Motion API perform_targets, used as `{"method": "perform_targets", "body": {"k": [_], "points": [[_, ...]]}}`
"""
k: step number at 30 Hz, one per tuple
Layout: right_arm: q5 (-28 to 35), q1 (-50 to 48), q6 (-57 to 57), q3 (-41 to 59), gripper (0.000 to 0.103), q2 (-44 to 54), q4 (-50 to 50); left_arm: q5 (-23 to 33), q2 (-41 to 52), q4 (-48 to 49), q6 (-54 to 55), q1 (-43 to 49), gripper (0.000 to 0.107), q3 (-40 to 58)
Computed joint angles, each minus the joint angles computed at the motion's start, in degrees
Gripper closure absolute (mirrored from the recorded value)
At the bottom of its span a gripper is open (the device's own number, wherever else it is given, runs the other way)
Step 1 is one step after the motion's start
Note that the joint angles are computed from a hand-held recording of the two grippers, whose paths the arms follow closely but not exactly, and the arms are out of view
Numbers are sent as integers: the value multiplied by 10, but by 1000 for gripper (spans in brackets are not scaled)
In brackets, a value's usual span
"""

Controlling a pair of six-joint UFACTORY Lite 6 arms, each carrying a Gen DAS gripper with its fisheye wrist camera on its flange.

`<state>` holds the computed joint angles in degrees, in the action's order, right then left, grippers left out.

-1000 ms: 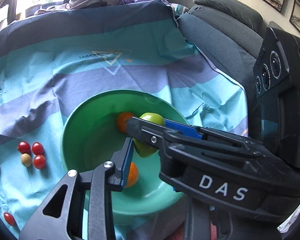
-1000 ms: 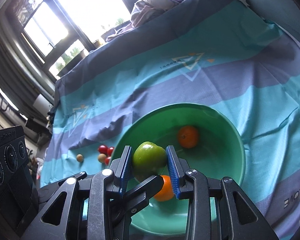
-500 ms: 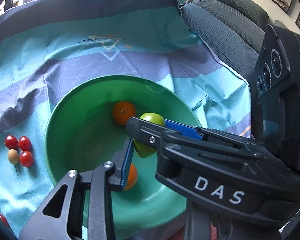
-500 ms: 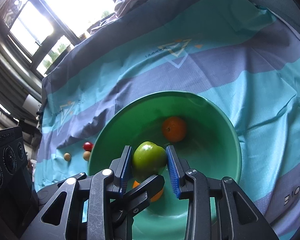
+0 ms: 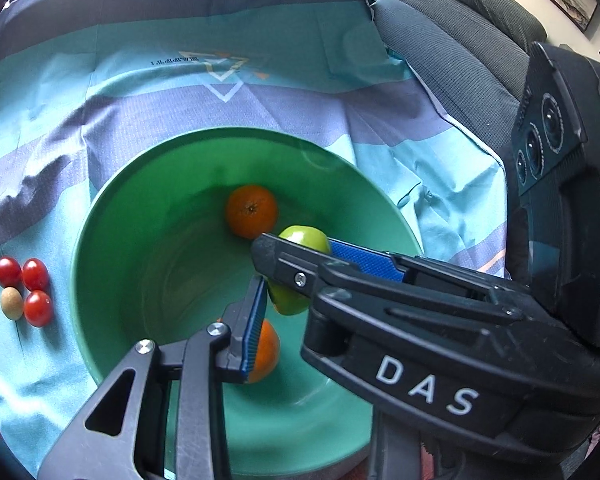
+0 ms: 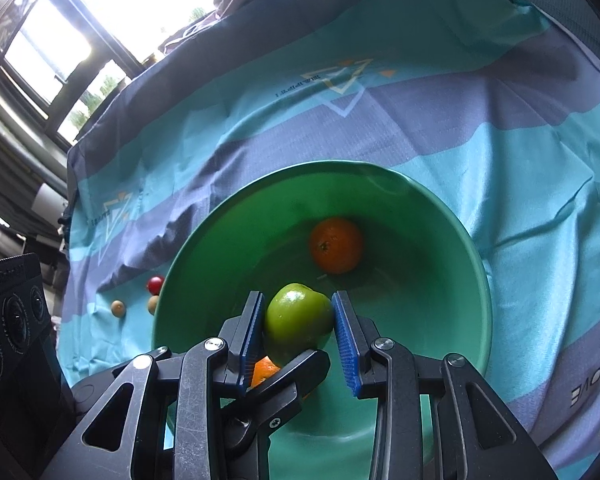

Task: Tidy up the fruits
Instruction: 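Carry the green tomato with the right gripper over the green bowl, then lower the green tomato into the bowl with the right gripper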

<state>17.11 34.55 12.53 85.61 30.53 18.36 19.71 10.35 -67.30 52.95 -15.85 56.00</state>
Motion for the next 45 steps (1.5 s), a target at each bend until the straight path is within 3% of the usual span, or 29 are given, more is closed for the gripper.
{"method": "perform_targets", "body": {"k": [19, 45], "points": [[33, 9, 79, 47, 66, 38, -79, 3, 19, -1, 0, 2, 75, 7], [38, 9, 87, 54, 66, 46, -86, 0, 30, 17, -24, -3, 76, 14]]}}
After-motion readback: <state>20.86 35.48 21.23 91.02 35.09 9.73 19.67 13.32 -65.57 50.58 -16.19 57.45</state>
